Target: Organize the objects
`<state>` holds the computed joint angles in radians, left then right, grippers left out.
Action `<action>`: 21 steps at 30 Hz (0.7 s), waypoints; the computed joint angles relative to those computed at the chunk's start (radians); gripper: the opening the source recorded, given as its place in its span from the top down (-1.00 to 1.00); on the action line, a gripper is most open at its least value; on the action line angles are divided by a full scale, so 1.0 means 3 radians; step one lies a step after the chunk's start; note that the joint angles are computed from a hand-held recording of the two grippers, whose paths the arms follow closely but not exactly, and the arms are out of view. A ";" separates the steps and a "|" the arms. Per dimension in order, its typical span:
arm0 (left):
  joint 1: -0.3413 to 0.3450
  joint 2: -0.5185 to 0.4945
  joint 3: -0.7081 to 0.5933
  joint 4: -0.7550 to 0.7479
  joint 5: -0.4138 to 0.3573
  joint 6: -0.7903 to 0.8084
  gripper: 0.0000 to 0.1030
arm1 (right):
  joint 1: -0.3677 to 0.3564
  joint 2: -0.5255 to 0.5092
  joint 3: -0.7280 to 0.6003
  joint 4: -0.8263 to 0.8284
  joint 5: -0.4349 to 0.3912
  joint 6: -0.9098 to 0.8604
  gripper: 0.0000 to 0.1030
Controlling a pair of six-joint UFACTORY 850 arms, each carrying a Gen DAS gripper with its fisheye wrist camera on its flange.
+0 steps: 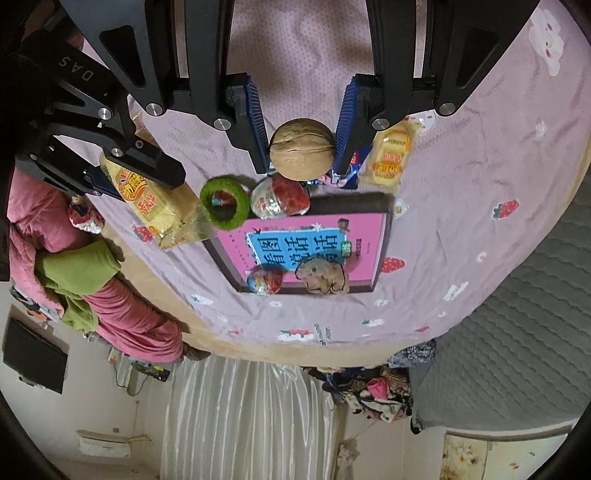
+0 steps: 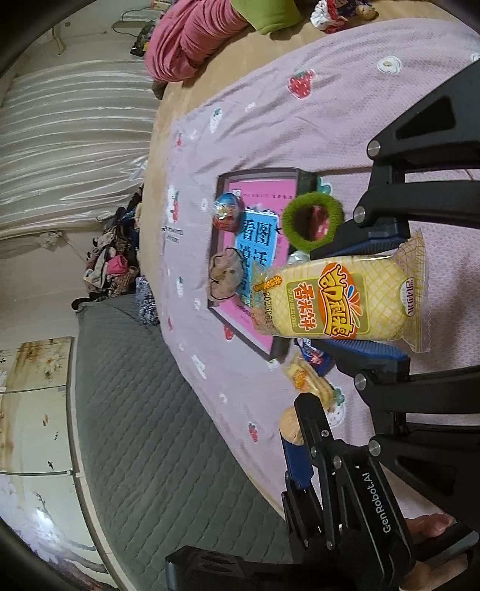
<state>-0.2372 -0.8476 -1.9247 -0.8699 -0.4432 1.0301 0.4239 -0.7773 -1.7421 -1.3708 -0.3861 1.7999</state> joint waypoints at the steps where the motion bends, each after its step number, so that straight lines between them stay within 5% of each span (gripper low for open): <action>1: 0.0002 -0.0001 -0.0009 -0.0014 0.0002 0.0006 0.30 | -0.0001 0.0003 -0.0006 -0.0001 -0.0016 0.0003 0.24; 21: -0.0048 -0.0380 -0.0817 0.0363 -0.0158 -0.0416 0.30 | -0.0096 0.0081 -0.0193 -0.0279 -0.0194 0.0110 0.24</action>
